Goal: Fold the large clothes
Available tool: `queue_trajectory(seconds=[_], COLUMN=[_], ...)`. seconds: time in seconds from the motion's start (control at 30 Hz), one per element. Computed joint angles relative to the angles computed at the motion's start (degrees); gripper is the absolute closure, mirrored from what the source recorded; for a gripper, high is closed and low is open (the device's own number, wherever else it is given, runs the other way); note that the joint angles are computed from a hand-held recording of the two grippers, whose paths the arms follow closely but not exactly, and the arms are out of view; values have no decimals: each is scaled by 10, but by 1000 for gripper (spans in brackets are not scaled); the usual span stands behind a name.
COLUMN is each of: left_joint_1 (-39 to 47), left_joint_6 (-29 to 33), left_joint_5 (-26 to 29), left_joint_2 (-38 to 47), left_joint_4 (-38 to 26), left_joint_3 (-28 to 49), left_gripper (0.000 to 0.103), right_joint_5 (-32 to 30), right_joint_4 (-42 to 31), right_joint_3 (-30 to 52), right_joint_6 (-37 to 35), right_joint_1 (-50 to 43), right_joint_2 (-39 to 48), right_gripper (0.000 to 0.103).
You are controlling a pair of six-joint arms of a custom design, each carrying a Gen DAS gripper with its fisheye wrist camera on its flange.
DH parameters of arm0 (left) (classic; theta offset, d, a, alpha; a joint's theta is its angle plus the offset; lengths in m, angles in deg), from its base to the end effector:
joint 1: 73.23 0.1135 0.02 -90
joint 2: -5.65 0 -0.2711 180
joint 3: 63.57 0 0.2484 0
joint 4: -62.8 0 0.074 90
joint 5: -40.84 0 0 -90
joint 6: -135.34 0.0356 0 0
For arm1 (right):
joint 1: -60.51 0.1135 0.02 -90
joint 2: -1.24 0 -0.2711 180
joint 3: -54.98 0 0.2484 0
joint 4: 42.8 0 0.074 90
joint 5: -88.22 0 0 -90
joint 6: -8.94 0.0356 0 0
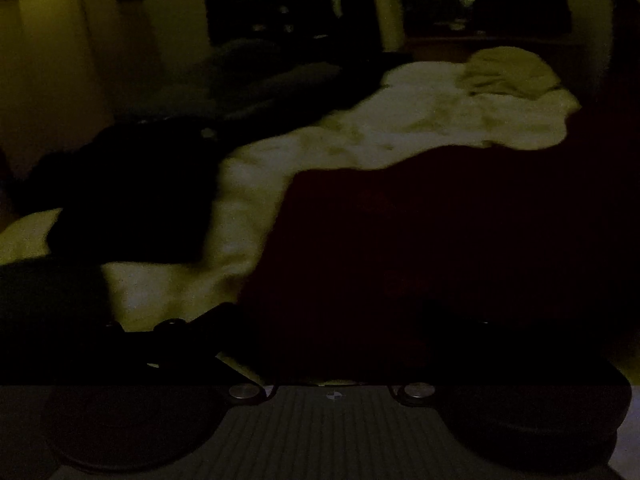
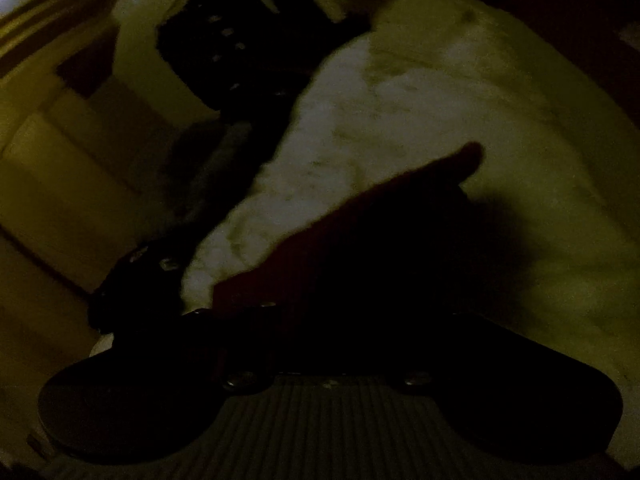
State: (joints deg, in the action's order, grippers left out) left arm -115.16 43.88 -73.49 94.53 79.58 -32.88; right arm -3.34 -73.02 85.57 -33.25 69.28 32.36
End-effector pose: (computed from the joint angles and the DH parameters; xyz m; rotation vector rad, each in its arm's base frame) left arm 0.1775 -0.1397 0.1031 0.5621 2.1463 0.0738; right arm 0.1288 0.0209 0.1953 0.7089 2.0500 0.6106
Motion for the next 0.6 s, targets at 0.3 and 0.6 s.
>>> queue_trajectory(seconds=[0.3,0.6], left_joint_1=[122,83], left_joint_6=[-11,18], left_joint_5=[97,37], left_joint_2=[-71,-33], left_joint_4=[3,17], left_joint_3=[-54,-52], left_gripper=[0,0], right_joint_5=[166,-25], right_joint_4=[198,341], right_joint_3=[244,315], right_joint_6=[-23,28], right_joint_1=[267,245], right_joint_2=[478,751], right_gripper=[73,47])
